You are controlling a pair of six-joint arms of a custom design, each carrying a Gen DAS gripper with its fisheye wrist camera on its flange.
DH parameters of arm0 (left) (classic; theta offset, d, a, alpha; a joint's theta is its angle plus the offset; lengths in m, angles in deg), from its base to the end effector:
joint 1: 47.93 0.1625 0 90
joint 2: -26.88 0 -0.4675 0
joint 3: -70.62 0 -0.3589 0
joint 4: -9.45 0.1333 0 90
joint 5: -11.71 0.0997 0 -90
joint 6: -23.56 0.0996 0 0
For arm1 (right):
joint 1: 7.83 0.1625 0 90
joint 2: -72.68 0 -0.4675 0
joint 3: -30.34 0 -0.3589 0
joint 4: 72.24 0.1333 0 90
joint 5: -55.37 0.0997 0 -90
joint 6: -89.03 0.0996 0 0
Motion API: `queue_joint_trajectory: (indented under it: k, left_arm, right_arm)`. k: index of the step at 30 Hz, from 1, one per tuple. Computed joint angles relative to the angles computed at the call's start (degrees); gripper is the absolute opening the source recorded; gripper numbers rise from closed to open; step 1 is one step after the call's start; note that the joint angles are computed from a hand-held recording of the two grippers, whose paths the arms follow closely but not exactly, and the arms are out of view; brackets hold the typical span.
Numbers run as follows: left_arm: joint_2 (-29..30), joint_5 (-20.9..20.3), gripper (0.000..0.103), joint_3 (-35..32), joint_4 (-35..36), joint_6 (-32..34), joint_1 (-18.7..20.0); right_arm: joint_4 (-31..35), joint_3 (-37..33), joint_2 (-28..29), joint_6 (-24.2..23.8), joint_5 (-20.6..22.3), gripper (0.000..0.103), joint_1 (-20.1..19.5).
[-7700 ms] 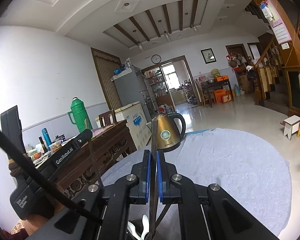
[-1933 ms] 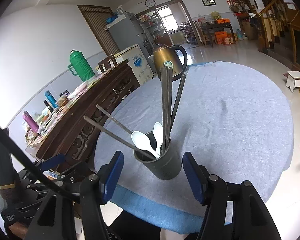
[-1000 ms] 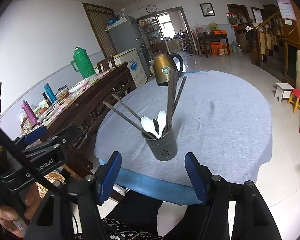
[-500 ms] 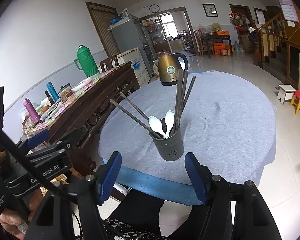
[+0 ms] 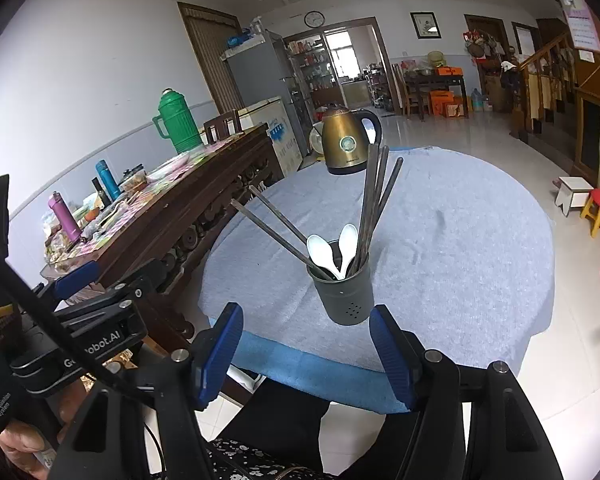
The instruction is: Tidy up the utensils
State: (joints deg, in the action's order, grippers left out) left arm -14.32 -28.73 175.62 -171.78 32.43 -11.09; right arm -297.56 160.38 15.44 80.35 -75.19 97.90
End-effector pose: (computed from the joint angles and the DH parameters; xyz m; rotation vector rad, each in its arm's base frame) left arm -0.3776 -0.5442 0.1370 0.9823 2.1468 -0.9386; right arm 0.1940 -0.4360 0.2663 -0.0170 -2.2192 1.3613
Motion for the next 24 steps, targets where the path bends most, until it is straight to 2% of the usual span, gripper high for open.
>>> queue_joint_trajectory:
  k: [24]
  left_arm:
    - [-0.53, 0.25, 0.092, 0.71, -1.14, 0.91, -0.06]
  right_arm:
    - [-0.33, -1.74, 1.39, -2.15, -1.71, 0.069, 1.23]
